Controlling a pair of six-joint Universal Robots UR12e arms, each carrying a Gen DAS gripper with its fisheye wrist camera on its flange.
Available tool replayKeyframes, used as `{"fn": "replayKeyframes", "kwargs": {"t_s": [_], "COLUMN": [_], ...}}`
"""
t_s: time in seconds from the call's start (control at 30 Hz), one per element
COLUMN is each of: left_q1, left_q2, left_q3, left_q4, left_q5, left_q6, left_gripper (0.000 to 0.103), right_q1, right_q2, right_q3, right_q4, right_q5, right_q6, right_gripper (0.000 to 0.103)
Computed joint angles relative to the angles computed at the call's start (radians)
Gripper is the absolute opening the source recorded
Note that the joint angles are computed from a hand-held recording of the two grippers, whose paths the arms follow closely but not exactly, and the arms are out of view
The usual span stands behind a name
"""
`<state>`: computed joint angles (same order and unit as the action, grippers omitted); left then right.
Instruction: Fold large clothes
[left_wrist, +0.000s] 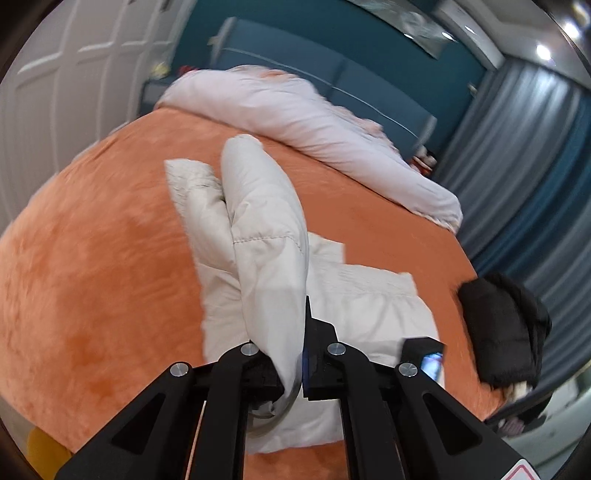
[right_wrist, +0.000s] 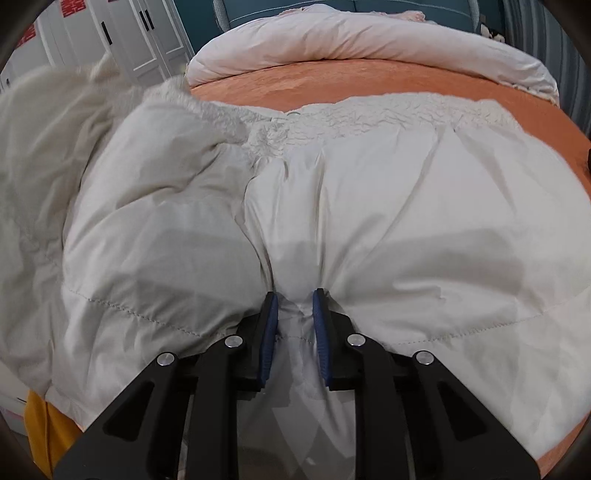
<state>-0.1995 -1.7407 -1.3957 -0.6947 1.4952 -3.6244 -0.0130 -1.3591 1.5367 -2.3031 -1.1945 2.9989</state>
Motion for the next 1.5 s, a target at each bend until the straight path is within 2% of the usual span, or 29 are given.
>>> {"fn": "replayKeyframes", "kwargs": {"t_s": [0.13, 0.17, 0.23, 0.3, 0.43, 0.6, 0.77, 0.83, 0.87, 0.9, 0.93, 0.97, 1.0, 1.07, 1.13, 1.27, 1.37, 1.43, 1.5], "left_q1": [-0.042, -0.047, -0.058, -0.068, -0.072, -0.068, -0.044, -0.012, 0.015, 0.035, 0.048, 0.065, 0.083, 0.111, 0.146, 0.176, 0.212, 0.212, 0.204], "left_q2": [-0.043, -0.051, -0.065, -0.075, -0.080, -0.070, -0.047, -0.025, -0.008, 0.007, 0.017, 0.030, 0.046, 0.067, 0.084, 0.093, 0.123, 0.140, 0.166], "left_q3": [0.069, 0.080, 0.103, 0.119, 0.122, 0.109, 0.074, 0.032, -0.003, -0.033, -0.055, -0.085, -0.123, -0.178, -0.240, -0.303, -0.382, -0.393, -0.418], "left_q4": [-0.058, -0.069, -0.090, -0.106, -0.119, -0.136, -0.130, -0.106, -0.093, -0.089, -0.086, -0.075, -0.068, -0.058, -0.037, -0.041, 0.067, 0.053, 0.066], "left_q5": [0.025, 0.031, 0.045, 0.072, 0.095, 0.114, 0.103, 0.063, 0.031, 0.015, 0.013, 0.010, 0.023, 0.024, -0.009, -0.009, -0.092, -0.077, -0.056], "left_q6": [0.066, 0.078, 0.095, 0.105, 0.097, 0.082, 0.051, -0.007, -0.062, -0.101, -0.129, -0.157, -0.199, -0.262, -0.329, -0.383, -0.446, -0.458, -0.478], "left_gripper": [0.002, 0.003, 0.003, 0.003, 0.002, 0.002, 0.002, 0.003, 0.003, 0.008, 0.025, 0.036, 0.056, 0.059, 0.060, 0.066, 0.066, 0.071, 0.071], "right_q1": [-0.016, -0.026, -0.065, -0.089, -0.090, -0.086, -0.083, -0.084, -0.083, -0.082, -0.083, -0.084, -0.083, -0.081, -0.072, -0.050, -0.038, -0.028, -0.013], "right_q2": [-0.006, -0.017, -0.055, -0.083, -0.102, -0.094, -0.085, -0.075, -0.072, -0.066, -0.063, -0.057, -0.050, -0.033, -0.010, 0.020, 0.027, 0.041, 0.057], "right_q3": [-0.016, -0.011, 0.029, 0.059, 0.086, 0.086, 0.065, 0.043, 0.036, 0.025, 0.020, 0.011, 0.000, -0.025, -0.056, -0.107, -0.128, -0.150, -0.170], "right_q4": [0.049, 0.050, 0.013, 0.012, 0.051, 0.057, 0.045, 0.034, 0.029, 0.024, 0.022, 0.024, 0.024, 0.033, 0.038, 0.054, 0.058, 0.066, 0.083], "right_q5": [0.039, 0.066, 0.182, 0.247, 0.240, 0.240, 0.238, 0.235, 0.231, 0.224, 0.221, 0.219, 0.215, 0.210, 0.196, 0.184, 0.174, 0.170, 0.153], "right_q6": [0.000, 0.016, 0.055, 0.074, 0.016, 0.022, 0.035, 0.042, 0.043, 0.046, 0.046, 0.046, 0.050, 0.057, 0.068, 0.055, 0.028, 0.019, 0.002], "right_gripper": [0.019, 0.021, 0.020, 0.020, 0.019, 0.019, 0.019, 0.019, 0.019, 0.019, 0.020, 0.020, 0.020, 0.020, 0.020, 0.020, 0.020, 0.020, 0.020]}}
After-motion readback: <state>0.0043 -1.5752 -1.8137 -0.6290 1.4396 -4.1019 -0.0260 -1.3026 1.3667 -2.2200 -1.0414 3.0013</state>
